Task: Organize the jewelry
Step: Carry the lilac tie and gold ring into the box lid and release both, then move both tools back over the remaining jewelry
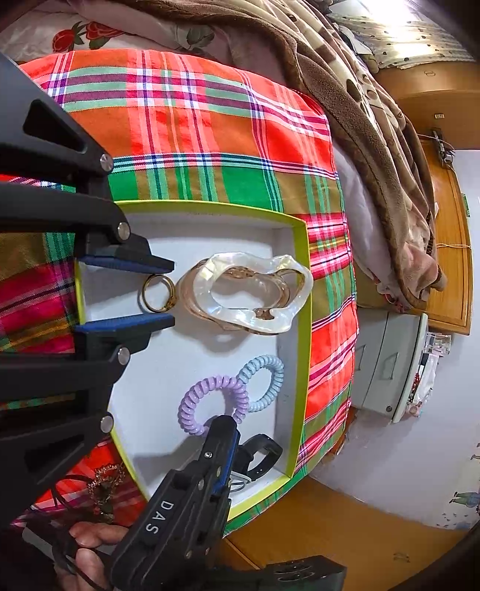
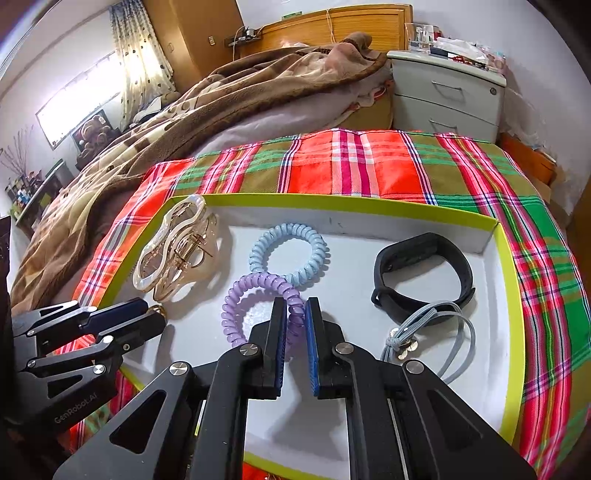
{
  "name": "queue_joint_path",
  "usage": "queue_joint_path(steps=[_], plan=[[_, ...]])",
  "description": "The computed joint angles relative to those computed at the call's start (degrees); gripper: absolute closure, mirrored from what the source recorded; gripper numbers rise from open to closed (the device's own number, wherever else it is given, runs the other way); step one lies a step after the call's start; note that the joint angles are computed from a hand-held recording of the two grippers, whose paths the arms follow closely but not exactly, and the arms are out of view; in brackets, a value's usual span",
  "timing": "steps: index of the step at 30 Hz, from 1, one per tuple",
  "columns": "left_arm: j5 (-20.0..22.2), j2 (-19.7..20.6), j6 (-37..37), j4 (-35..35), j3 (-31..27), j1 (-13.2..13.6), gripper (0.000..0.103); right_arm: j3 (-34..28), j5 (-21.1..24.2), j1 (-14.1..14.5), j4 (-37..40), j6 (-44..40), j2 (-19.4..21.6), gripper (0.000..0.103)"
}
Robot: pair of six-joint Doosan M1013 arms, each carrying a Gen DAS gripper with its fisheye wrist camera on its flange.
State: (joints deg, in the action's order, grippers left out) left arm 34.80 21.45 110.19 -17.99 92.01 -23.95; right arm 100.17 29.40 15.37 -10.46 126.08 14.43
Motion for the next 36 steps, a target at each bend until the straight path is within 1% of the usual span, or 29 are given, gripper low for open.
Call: queue_joint_path(steps=[4, 5, 10, 12, 13, 14, 15, 17, 21, 27, 31, 36], plan=[[0.2, 0.0, 0.5, -0.6, -0.1, 0.1, 0.077, 0.0, 0.0, 0.0, -0.1, 0.2, -0.1, 0.092], [0.4, 0.0, 0.8, -0.9, -0.1, 0.1, 0.077, 0.0, 0.0, 0.0, -0.2, 0.3, -0.1, 0.090], [0.6, 0.0, 0.9, -1.1, -0.1, 0.1, 0.073, 0.2, -0.5, 0.1, -0.4, 0.8, -0.4, 0.087], [0.6, -0.2, 1.4, -1.5, 0.0, 0.2, 0.071, 0.5, -1.1, 0.0, -0.4, 1.1, -0.7, 0.083], [0.5, -0.3, 1.5, -1.7, 0.1, 0.2, 0.070, 0.7, -1.6, 0.1, -0.4, 1.2, -0.8, 0.078], [0.4, -0.4, 1.5, -1.8, 0.2, 0.2, 0.069, 0.9, -2.0, 0.0, -0.2, 1.3, -1.1, 0.071], [0.1, -0.6, 1.4, -1.8, 0.3, 0.2, 0.068, 1.1, -2.2, 0.1, -0.2, 1.4, -1.2, 0.069], [-0.3, -1.1, 1.4, -2.3, 0.7, 0.4, 0.067, 1.4, -2.6, 0.2, -0.9, 2.2, -1.7, 0.069], [-1.3, -2.4, 3.7, -4.7, 1.8, 0.8, 0.065, 2.3, -3.4, 0.7, -2.9, 4.2, -2.7, 0.069], [-1.8, -4.6, 8.1, -8.9, 3.7, 1.2, 0.063, 4.6, -4.3, 1.7, -9.0, 10.3, -5.6, 0.069], [-0.8, -5.5, 12.0, -11.7, 4.9, 1.3, 0.059, 6.5, -4.5, 2.1, -13.6, 15.7, -7.8, 0.068], [1.3, -6.2, 16.6, -15.3, 6.0, 1.0, 0.058, 8.6, -3.6, 3.0, -19.5, 22.2, -10.0, 0.068]])
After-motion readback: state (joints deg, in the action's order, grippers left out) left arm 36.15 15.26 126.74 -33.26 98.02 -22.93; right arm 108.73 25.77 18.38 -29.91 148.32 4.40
